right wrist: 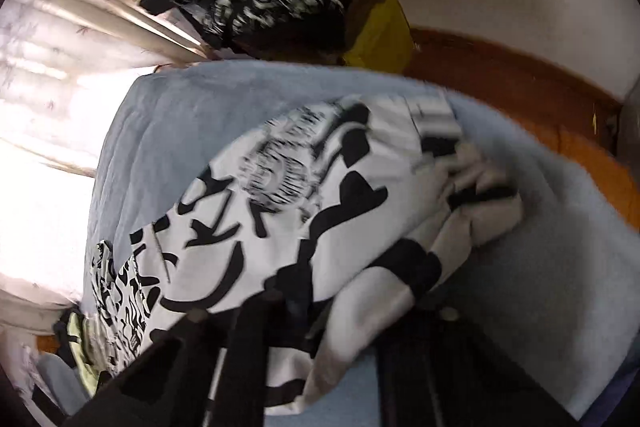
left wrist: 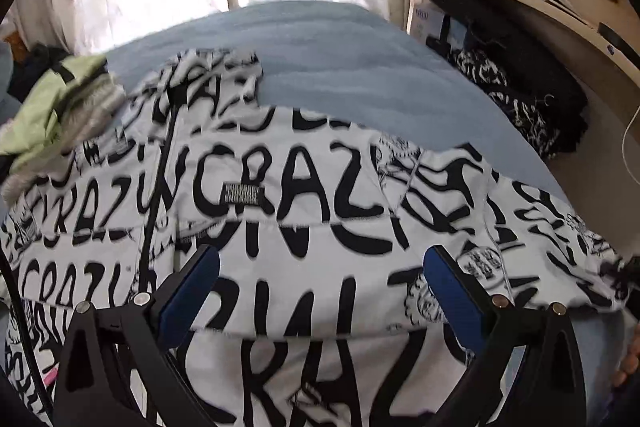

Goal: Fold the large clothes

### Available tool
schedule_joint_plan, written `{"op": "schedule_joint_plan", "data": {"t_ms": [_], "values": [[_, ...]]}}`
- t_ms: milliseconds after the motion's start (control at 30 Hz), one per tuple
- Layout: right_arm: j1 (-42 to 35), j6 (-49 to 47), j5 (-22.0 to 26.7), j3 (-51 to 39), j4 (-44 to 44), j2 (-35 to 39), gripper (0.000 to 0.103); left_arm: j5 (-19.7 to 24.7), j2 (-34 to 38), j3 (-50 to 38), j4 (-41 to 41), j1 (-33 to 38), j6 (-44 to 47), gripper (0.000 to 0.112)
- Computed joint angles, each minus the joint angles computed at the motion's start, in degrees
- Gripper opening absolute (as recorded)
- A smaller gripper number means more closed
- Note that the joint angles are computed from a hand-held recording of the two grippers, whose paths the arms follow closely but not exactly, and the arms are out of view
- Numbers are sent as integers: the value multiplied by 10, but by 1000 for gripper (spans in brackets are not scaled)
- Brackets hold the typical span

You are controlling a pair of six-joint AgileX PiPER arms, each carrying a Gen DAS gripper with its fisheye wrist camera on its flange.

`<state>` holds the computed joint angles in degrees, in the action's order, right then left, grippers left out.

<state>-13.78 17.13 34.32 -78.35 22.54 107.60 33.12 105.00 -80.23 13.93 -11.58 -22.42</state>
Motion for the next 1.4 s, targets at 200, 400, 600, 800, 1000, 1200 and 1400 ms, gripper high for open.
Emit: {"op": "schedule_joint_plan", "data": {"t_ms": [200,400,600,800,1000,1200,1400], "values": [[116,45,31,-135,-151,-43,5,-1,-39,18,-31,48,24,101],[275,15,142,-378,-209,16,5,-48,-94,80,16,118,16,101],[418,-26,206,-515,-215,115,7,-88,-109,128,-107,234,147,101],[475,-52,238,-517,-122,200,43,-90,-81,152,-249,345,294,101],[470,-72,121,-317,-8,134,47,-56,-79,179,-403,408,449,101],[450,-31,2,-127,11,29,47,17,-82,184,-518,419,562,101],[423,-43,-88,36,83,-58,47,-18,-120,219,-524,349,630,101]]}}
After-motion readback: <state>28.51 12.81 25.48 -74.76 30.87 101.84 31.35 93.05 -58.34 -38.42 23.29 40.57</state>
